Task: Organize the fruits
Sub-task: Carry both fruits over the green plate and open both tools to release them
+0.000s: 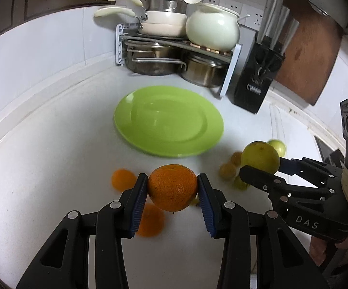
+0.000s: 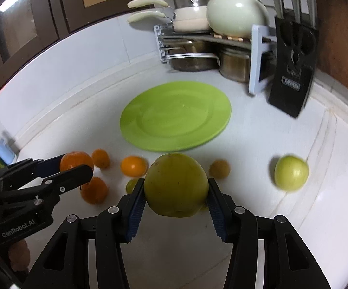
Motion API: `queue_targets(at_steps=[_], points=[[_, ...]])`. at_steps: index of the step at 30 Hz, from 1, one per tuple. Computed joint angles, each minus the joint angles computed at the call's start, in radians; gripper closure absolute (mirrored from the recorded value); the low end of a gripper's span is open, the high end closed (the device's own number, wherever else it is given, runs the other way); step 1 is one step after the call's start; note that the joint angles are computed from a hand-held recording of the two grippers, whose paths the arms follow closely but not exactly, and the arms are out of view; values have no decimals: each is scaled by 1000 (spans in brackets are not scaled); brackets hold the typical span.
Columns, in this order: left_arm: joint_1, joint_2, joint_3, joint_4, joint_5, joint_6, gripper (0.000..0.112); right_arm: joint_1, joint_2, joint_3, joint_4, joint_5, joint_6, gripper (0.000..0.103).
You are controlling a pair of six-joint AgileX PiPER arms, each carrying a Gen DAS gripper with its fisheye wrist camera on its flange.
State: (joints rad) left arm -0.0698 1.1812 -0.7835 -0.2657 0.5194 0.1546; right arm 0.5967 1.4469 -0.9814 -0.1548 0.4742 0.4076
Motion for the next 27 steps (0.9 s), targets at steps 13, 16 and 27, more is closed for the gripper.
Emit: queue_targets(at_steps=[13, 16, 27], points=[[-38, 229, -265, 133, 4, -127, 71, -144, 178, -257, 318, 43, -457, 53], [-20, 305, -340, 111, 36, -84, 71, -162, 236, -320, 341, 59, -496, 53], [21, 523, -511, 72, 101, -10, 71, -196, 464, -555, 403, 172, -566, 53]])
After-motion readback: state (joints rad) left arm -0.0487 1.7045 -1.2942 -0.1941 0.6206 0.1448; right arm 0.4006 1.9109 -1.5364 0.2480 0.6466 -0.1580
